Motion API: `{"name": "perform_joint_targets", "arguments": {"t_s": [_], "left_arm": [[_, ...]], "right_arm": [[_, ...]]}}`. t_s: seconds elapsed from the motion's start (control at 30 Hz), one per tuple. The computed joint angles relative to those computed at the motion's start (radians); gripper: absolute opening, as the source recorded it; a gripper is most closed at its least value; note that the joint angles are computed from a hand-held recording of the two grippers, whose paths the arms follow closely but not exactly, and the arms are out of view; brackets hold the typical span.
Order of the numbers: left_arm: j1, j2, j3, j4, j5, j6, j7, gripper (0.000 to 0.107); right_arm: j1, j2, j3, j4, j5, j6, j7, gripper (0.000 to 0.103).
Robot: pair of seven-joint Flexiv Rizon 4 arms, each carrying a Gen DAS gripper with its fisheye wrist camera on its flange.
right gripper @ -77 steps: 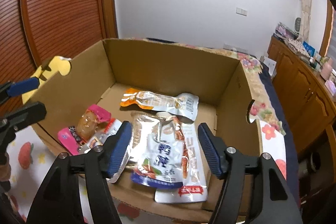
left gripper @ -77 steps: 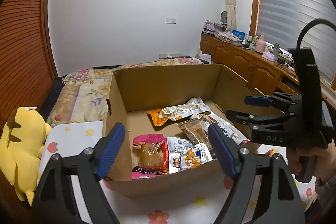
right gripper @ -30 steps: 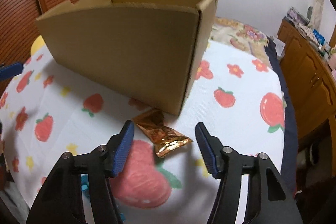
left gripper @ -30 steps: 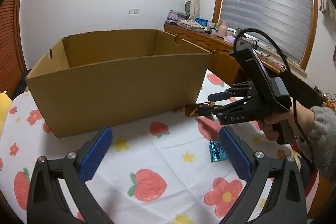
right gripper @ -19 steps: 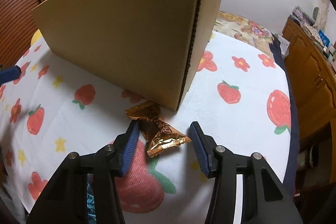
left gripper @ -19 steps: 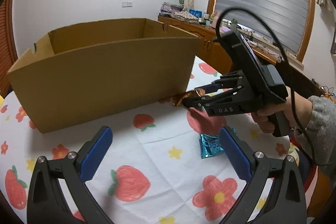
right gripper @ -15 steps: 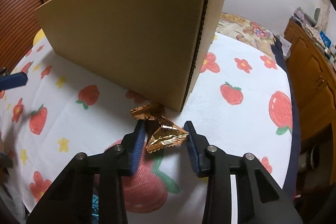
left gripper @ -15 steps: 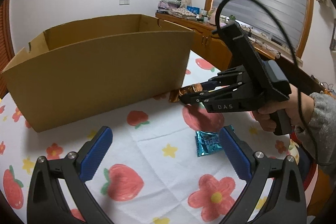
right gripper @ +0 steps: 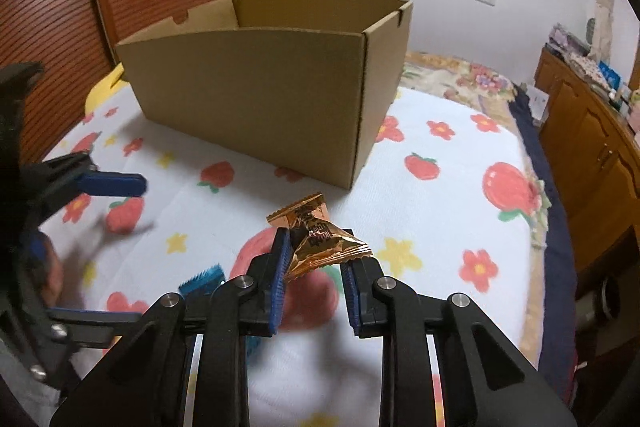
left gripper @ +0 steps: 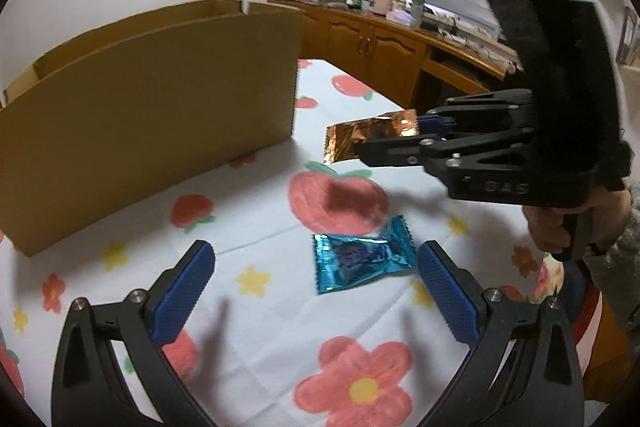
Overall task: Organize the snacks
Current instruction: 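Grasp the copper packet with the right gripper while the left gripper grasps the teal candy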
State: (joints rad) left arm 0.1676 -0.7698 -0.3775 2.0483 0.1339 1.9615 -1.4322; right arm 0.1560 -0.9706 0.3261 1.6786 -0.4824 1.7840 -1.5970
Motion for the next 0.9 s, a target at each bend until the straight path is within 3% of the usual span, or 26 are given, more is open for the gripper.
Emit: {"name": "perform_joint_targets", "arguments": {"t_s": [0.17, 0.33, 0.5, 0.67, 0.8, 0.9], "left_arm": [[-0.019, -0.002, -0.005, -0.026, -0.032, -0.086, 0.023, 0.091], [-0.031, -0.002, -0.018, -0.044, -0.086, -0.144, 0.041, 0.09], [-0.083, 0.003, 0.021, -0.055, -0.138, -0.165, 0.053, 0.09], [-0.136, 0.007, 0.074, -0.061, -0.169, -0.154, 0.059, 0.071], [-0.168, 0.011, 0.108, -0.058, -0.18, -0.133, 0.06, 0.047], [-0.144, 0.012, 0.086, -0.039, -0.165, -0.116, 0.062, 0.043]], "right_arm": [[0.014, 0.018, -0.046, 0.062, 0.035, 0.072, 0.024, 0.023], [0.048, 0.023, -0.113, 0.1, 0.063, 0.137, 0.053, 0.023], [0.1, 0.025, -0.18, 0.122, 0.102, 0.193, 0.078, 0.023], [0.128, 0.023, -0.212, 0.135, 0.12, 0.227, 0.086, 0.023], [0.161, 0.022, -0.243, 0.136, 0.144, 0.239, 0.083, 0.023], [0.174, 0.021, -0.254, 0.136, 0.157, 0.246, 0.08, 0.023]]}}
